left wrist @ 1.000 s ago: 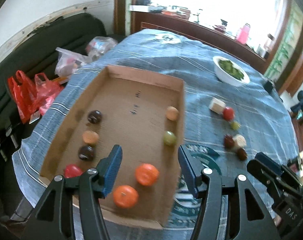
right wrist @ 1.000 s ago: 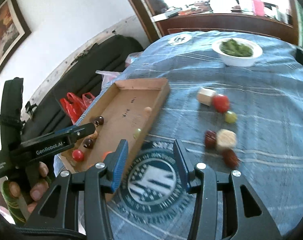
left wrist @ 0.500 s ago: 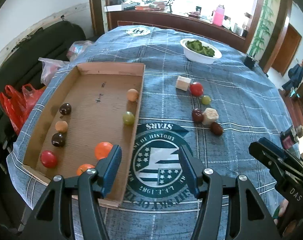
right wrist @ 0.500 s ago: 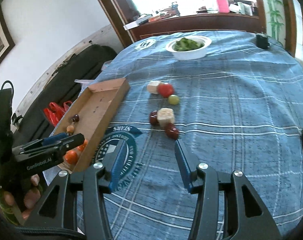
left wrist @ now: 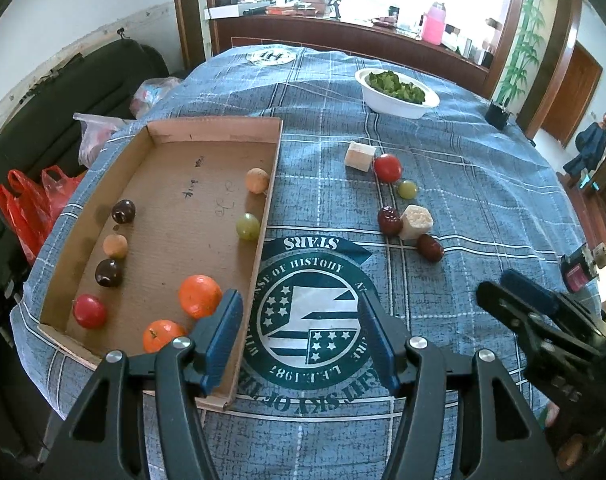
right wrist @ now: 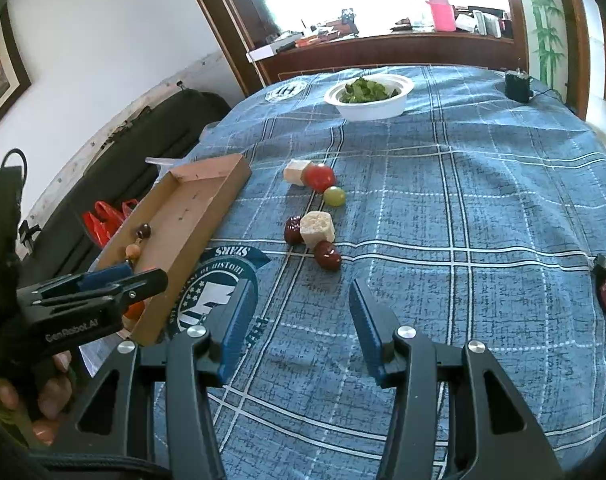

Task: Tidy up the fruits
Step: 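Withdraw both grippers from the tray toward the remaining fruits, then grasp the white cube with the left gripper while the right gripper grasps a red jujube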

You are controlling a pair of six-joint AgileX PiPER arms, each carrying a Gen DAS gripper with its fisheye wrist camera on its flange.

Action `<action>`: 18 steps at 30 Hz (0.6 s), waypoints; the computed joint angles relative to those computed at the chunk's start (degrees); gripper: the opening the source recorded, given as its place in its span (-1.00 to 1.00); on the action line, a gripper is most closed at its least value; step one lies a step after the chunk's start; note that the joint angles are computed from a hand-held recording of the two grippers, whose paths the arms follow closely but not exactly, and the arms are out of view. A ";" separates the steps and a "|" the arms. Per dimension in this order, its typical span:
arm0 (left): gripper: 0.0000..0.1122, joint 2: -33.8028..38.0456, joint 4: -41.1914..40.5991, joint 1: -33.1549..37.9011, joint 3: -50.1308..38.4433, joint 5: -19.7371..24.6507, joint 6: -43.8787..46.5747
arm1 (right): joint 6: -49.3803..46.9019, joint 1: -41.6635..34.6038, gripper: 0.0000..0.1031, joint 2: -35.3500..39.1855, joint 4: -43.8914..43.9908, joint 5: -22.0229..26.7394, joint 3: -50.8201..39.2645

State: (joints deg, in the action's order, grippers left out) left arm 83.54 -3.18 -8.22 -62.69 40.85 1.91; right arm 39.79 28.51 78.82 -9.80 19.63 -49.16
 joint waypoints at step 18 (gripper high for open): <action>0.15 7.55 -4.65 -2.13 -6.41 -0.59 4.56 | -17.23 -4.95 -0.53 21.65 7.35 4.16 -16.30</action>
